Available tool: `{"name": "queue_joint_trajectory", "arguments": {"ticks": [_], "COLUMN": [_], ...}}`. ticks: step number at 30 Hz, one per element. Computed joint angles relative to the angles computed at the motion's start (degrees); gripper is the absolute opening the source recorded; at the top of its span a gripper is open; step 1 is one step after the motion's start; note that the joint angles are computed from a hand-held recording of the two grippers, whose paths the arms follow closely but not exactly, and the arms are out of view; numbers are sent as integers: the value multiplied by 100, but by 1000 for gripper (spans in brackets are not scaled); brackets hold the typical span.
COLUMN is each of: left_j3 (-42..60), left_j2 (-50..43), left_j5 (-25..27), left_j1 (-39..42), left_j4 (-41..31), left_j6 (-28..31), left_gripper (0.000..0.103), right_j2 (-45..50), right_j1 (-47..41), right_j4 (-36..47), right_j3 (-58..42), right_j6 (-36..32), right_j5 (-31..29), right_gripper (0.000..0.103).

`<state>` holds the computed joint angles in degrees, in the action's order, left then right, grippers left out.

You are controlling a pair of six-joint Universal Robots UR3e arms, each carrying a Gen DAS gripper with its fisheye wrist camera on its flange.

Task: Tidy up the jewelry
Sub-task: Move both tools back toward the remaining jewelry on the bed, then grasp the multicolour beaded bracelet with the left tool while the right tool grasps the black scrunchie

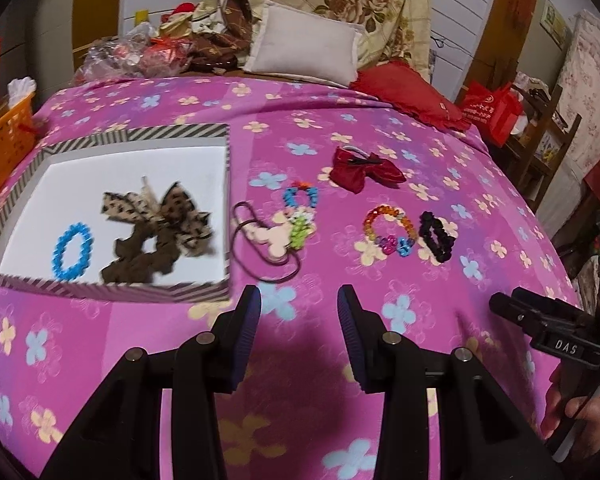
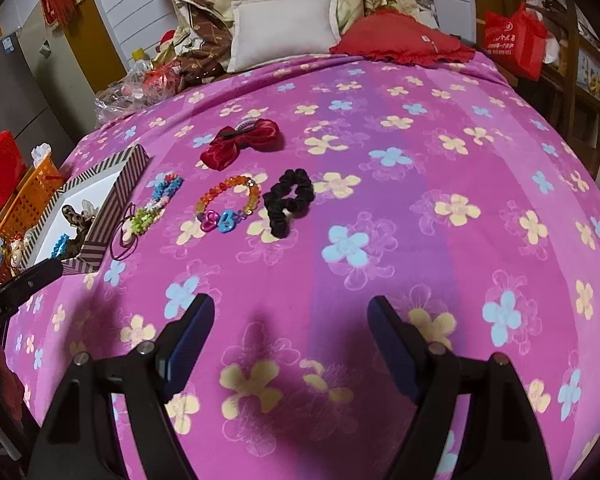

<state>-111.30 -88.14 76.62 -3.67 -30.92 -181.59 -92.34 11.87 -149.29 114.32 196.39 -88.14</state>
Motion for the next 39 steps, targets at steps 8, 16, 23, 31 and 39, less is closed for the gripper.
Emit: {"name": "queue_joint_trajectory", "arguments": {"ticks": [8, 16, 23, 31, 39], "left_j3": [1038, 2123, 3283, 4811, 6092], "left_j2": [-1018, -1901, -2684, -3779, -4654], "left_j5": [141, 251, 364, 635, 1151], "left_j1": [-336, -471, -559, -659, -938], "left_j4": [-104, -471, -1147, -2015, -2583], "left_j6": [23, 28, 71, 35, 82], "left_gripper": [26, 26, 26, 26, 26], "right_j2": [253, 1048, 2001, 2667, 2773], "right_j1": [-138, -234, -218, -208, -68], "right_j4": [-86, 101, 407, 701, 595], "right_j3": [-177, -997, -2142, -2827, -2891], "right_j6": [-125, -328, -210, -198, -494], "right_j5": [70, 125, 172, 114, -375], "right_gripper": [82, 82, 78, 63, 37]}}
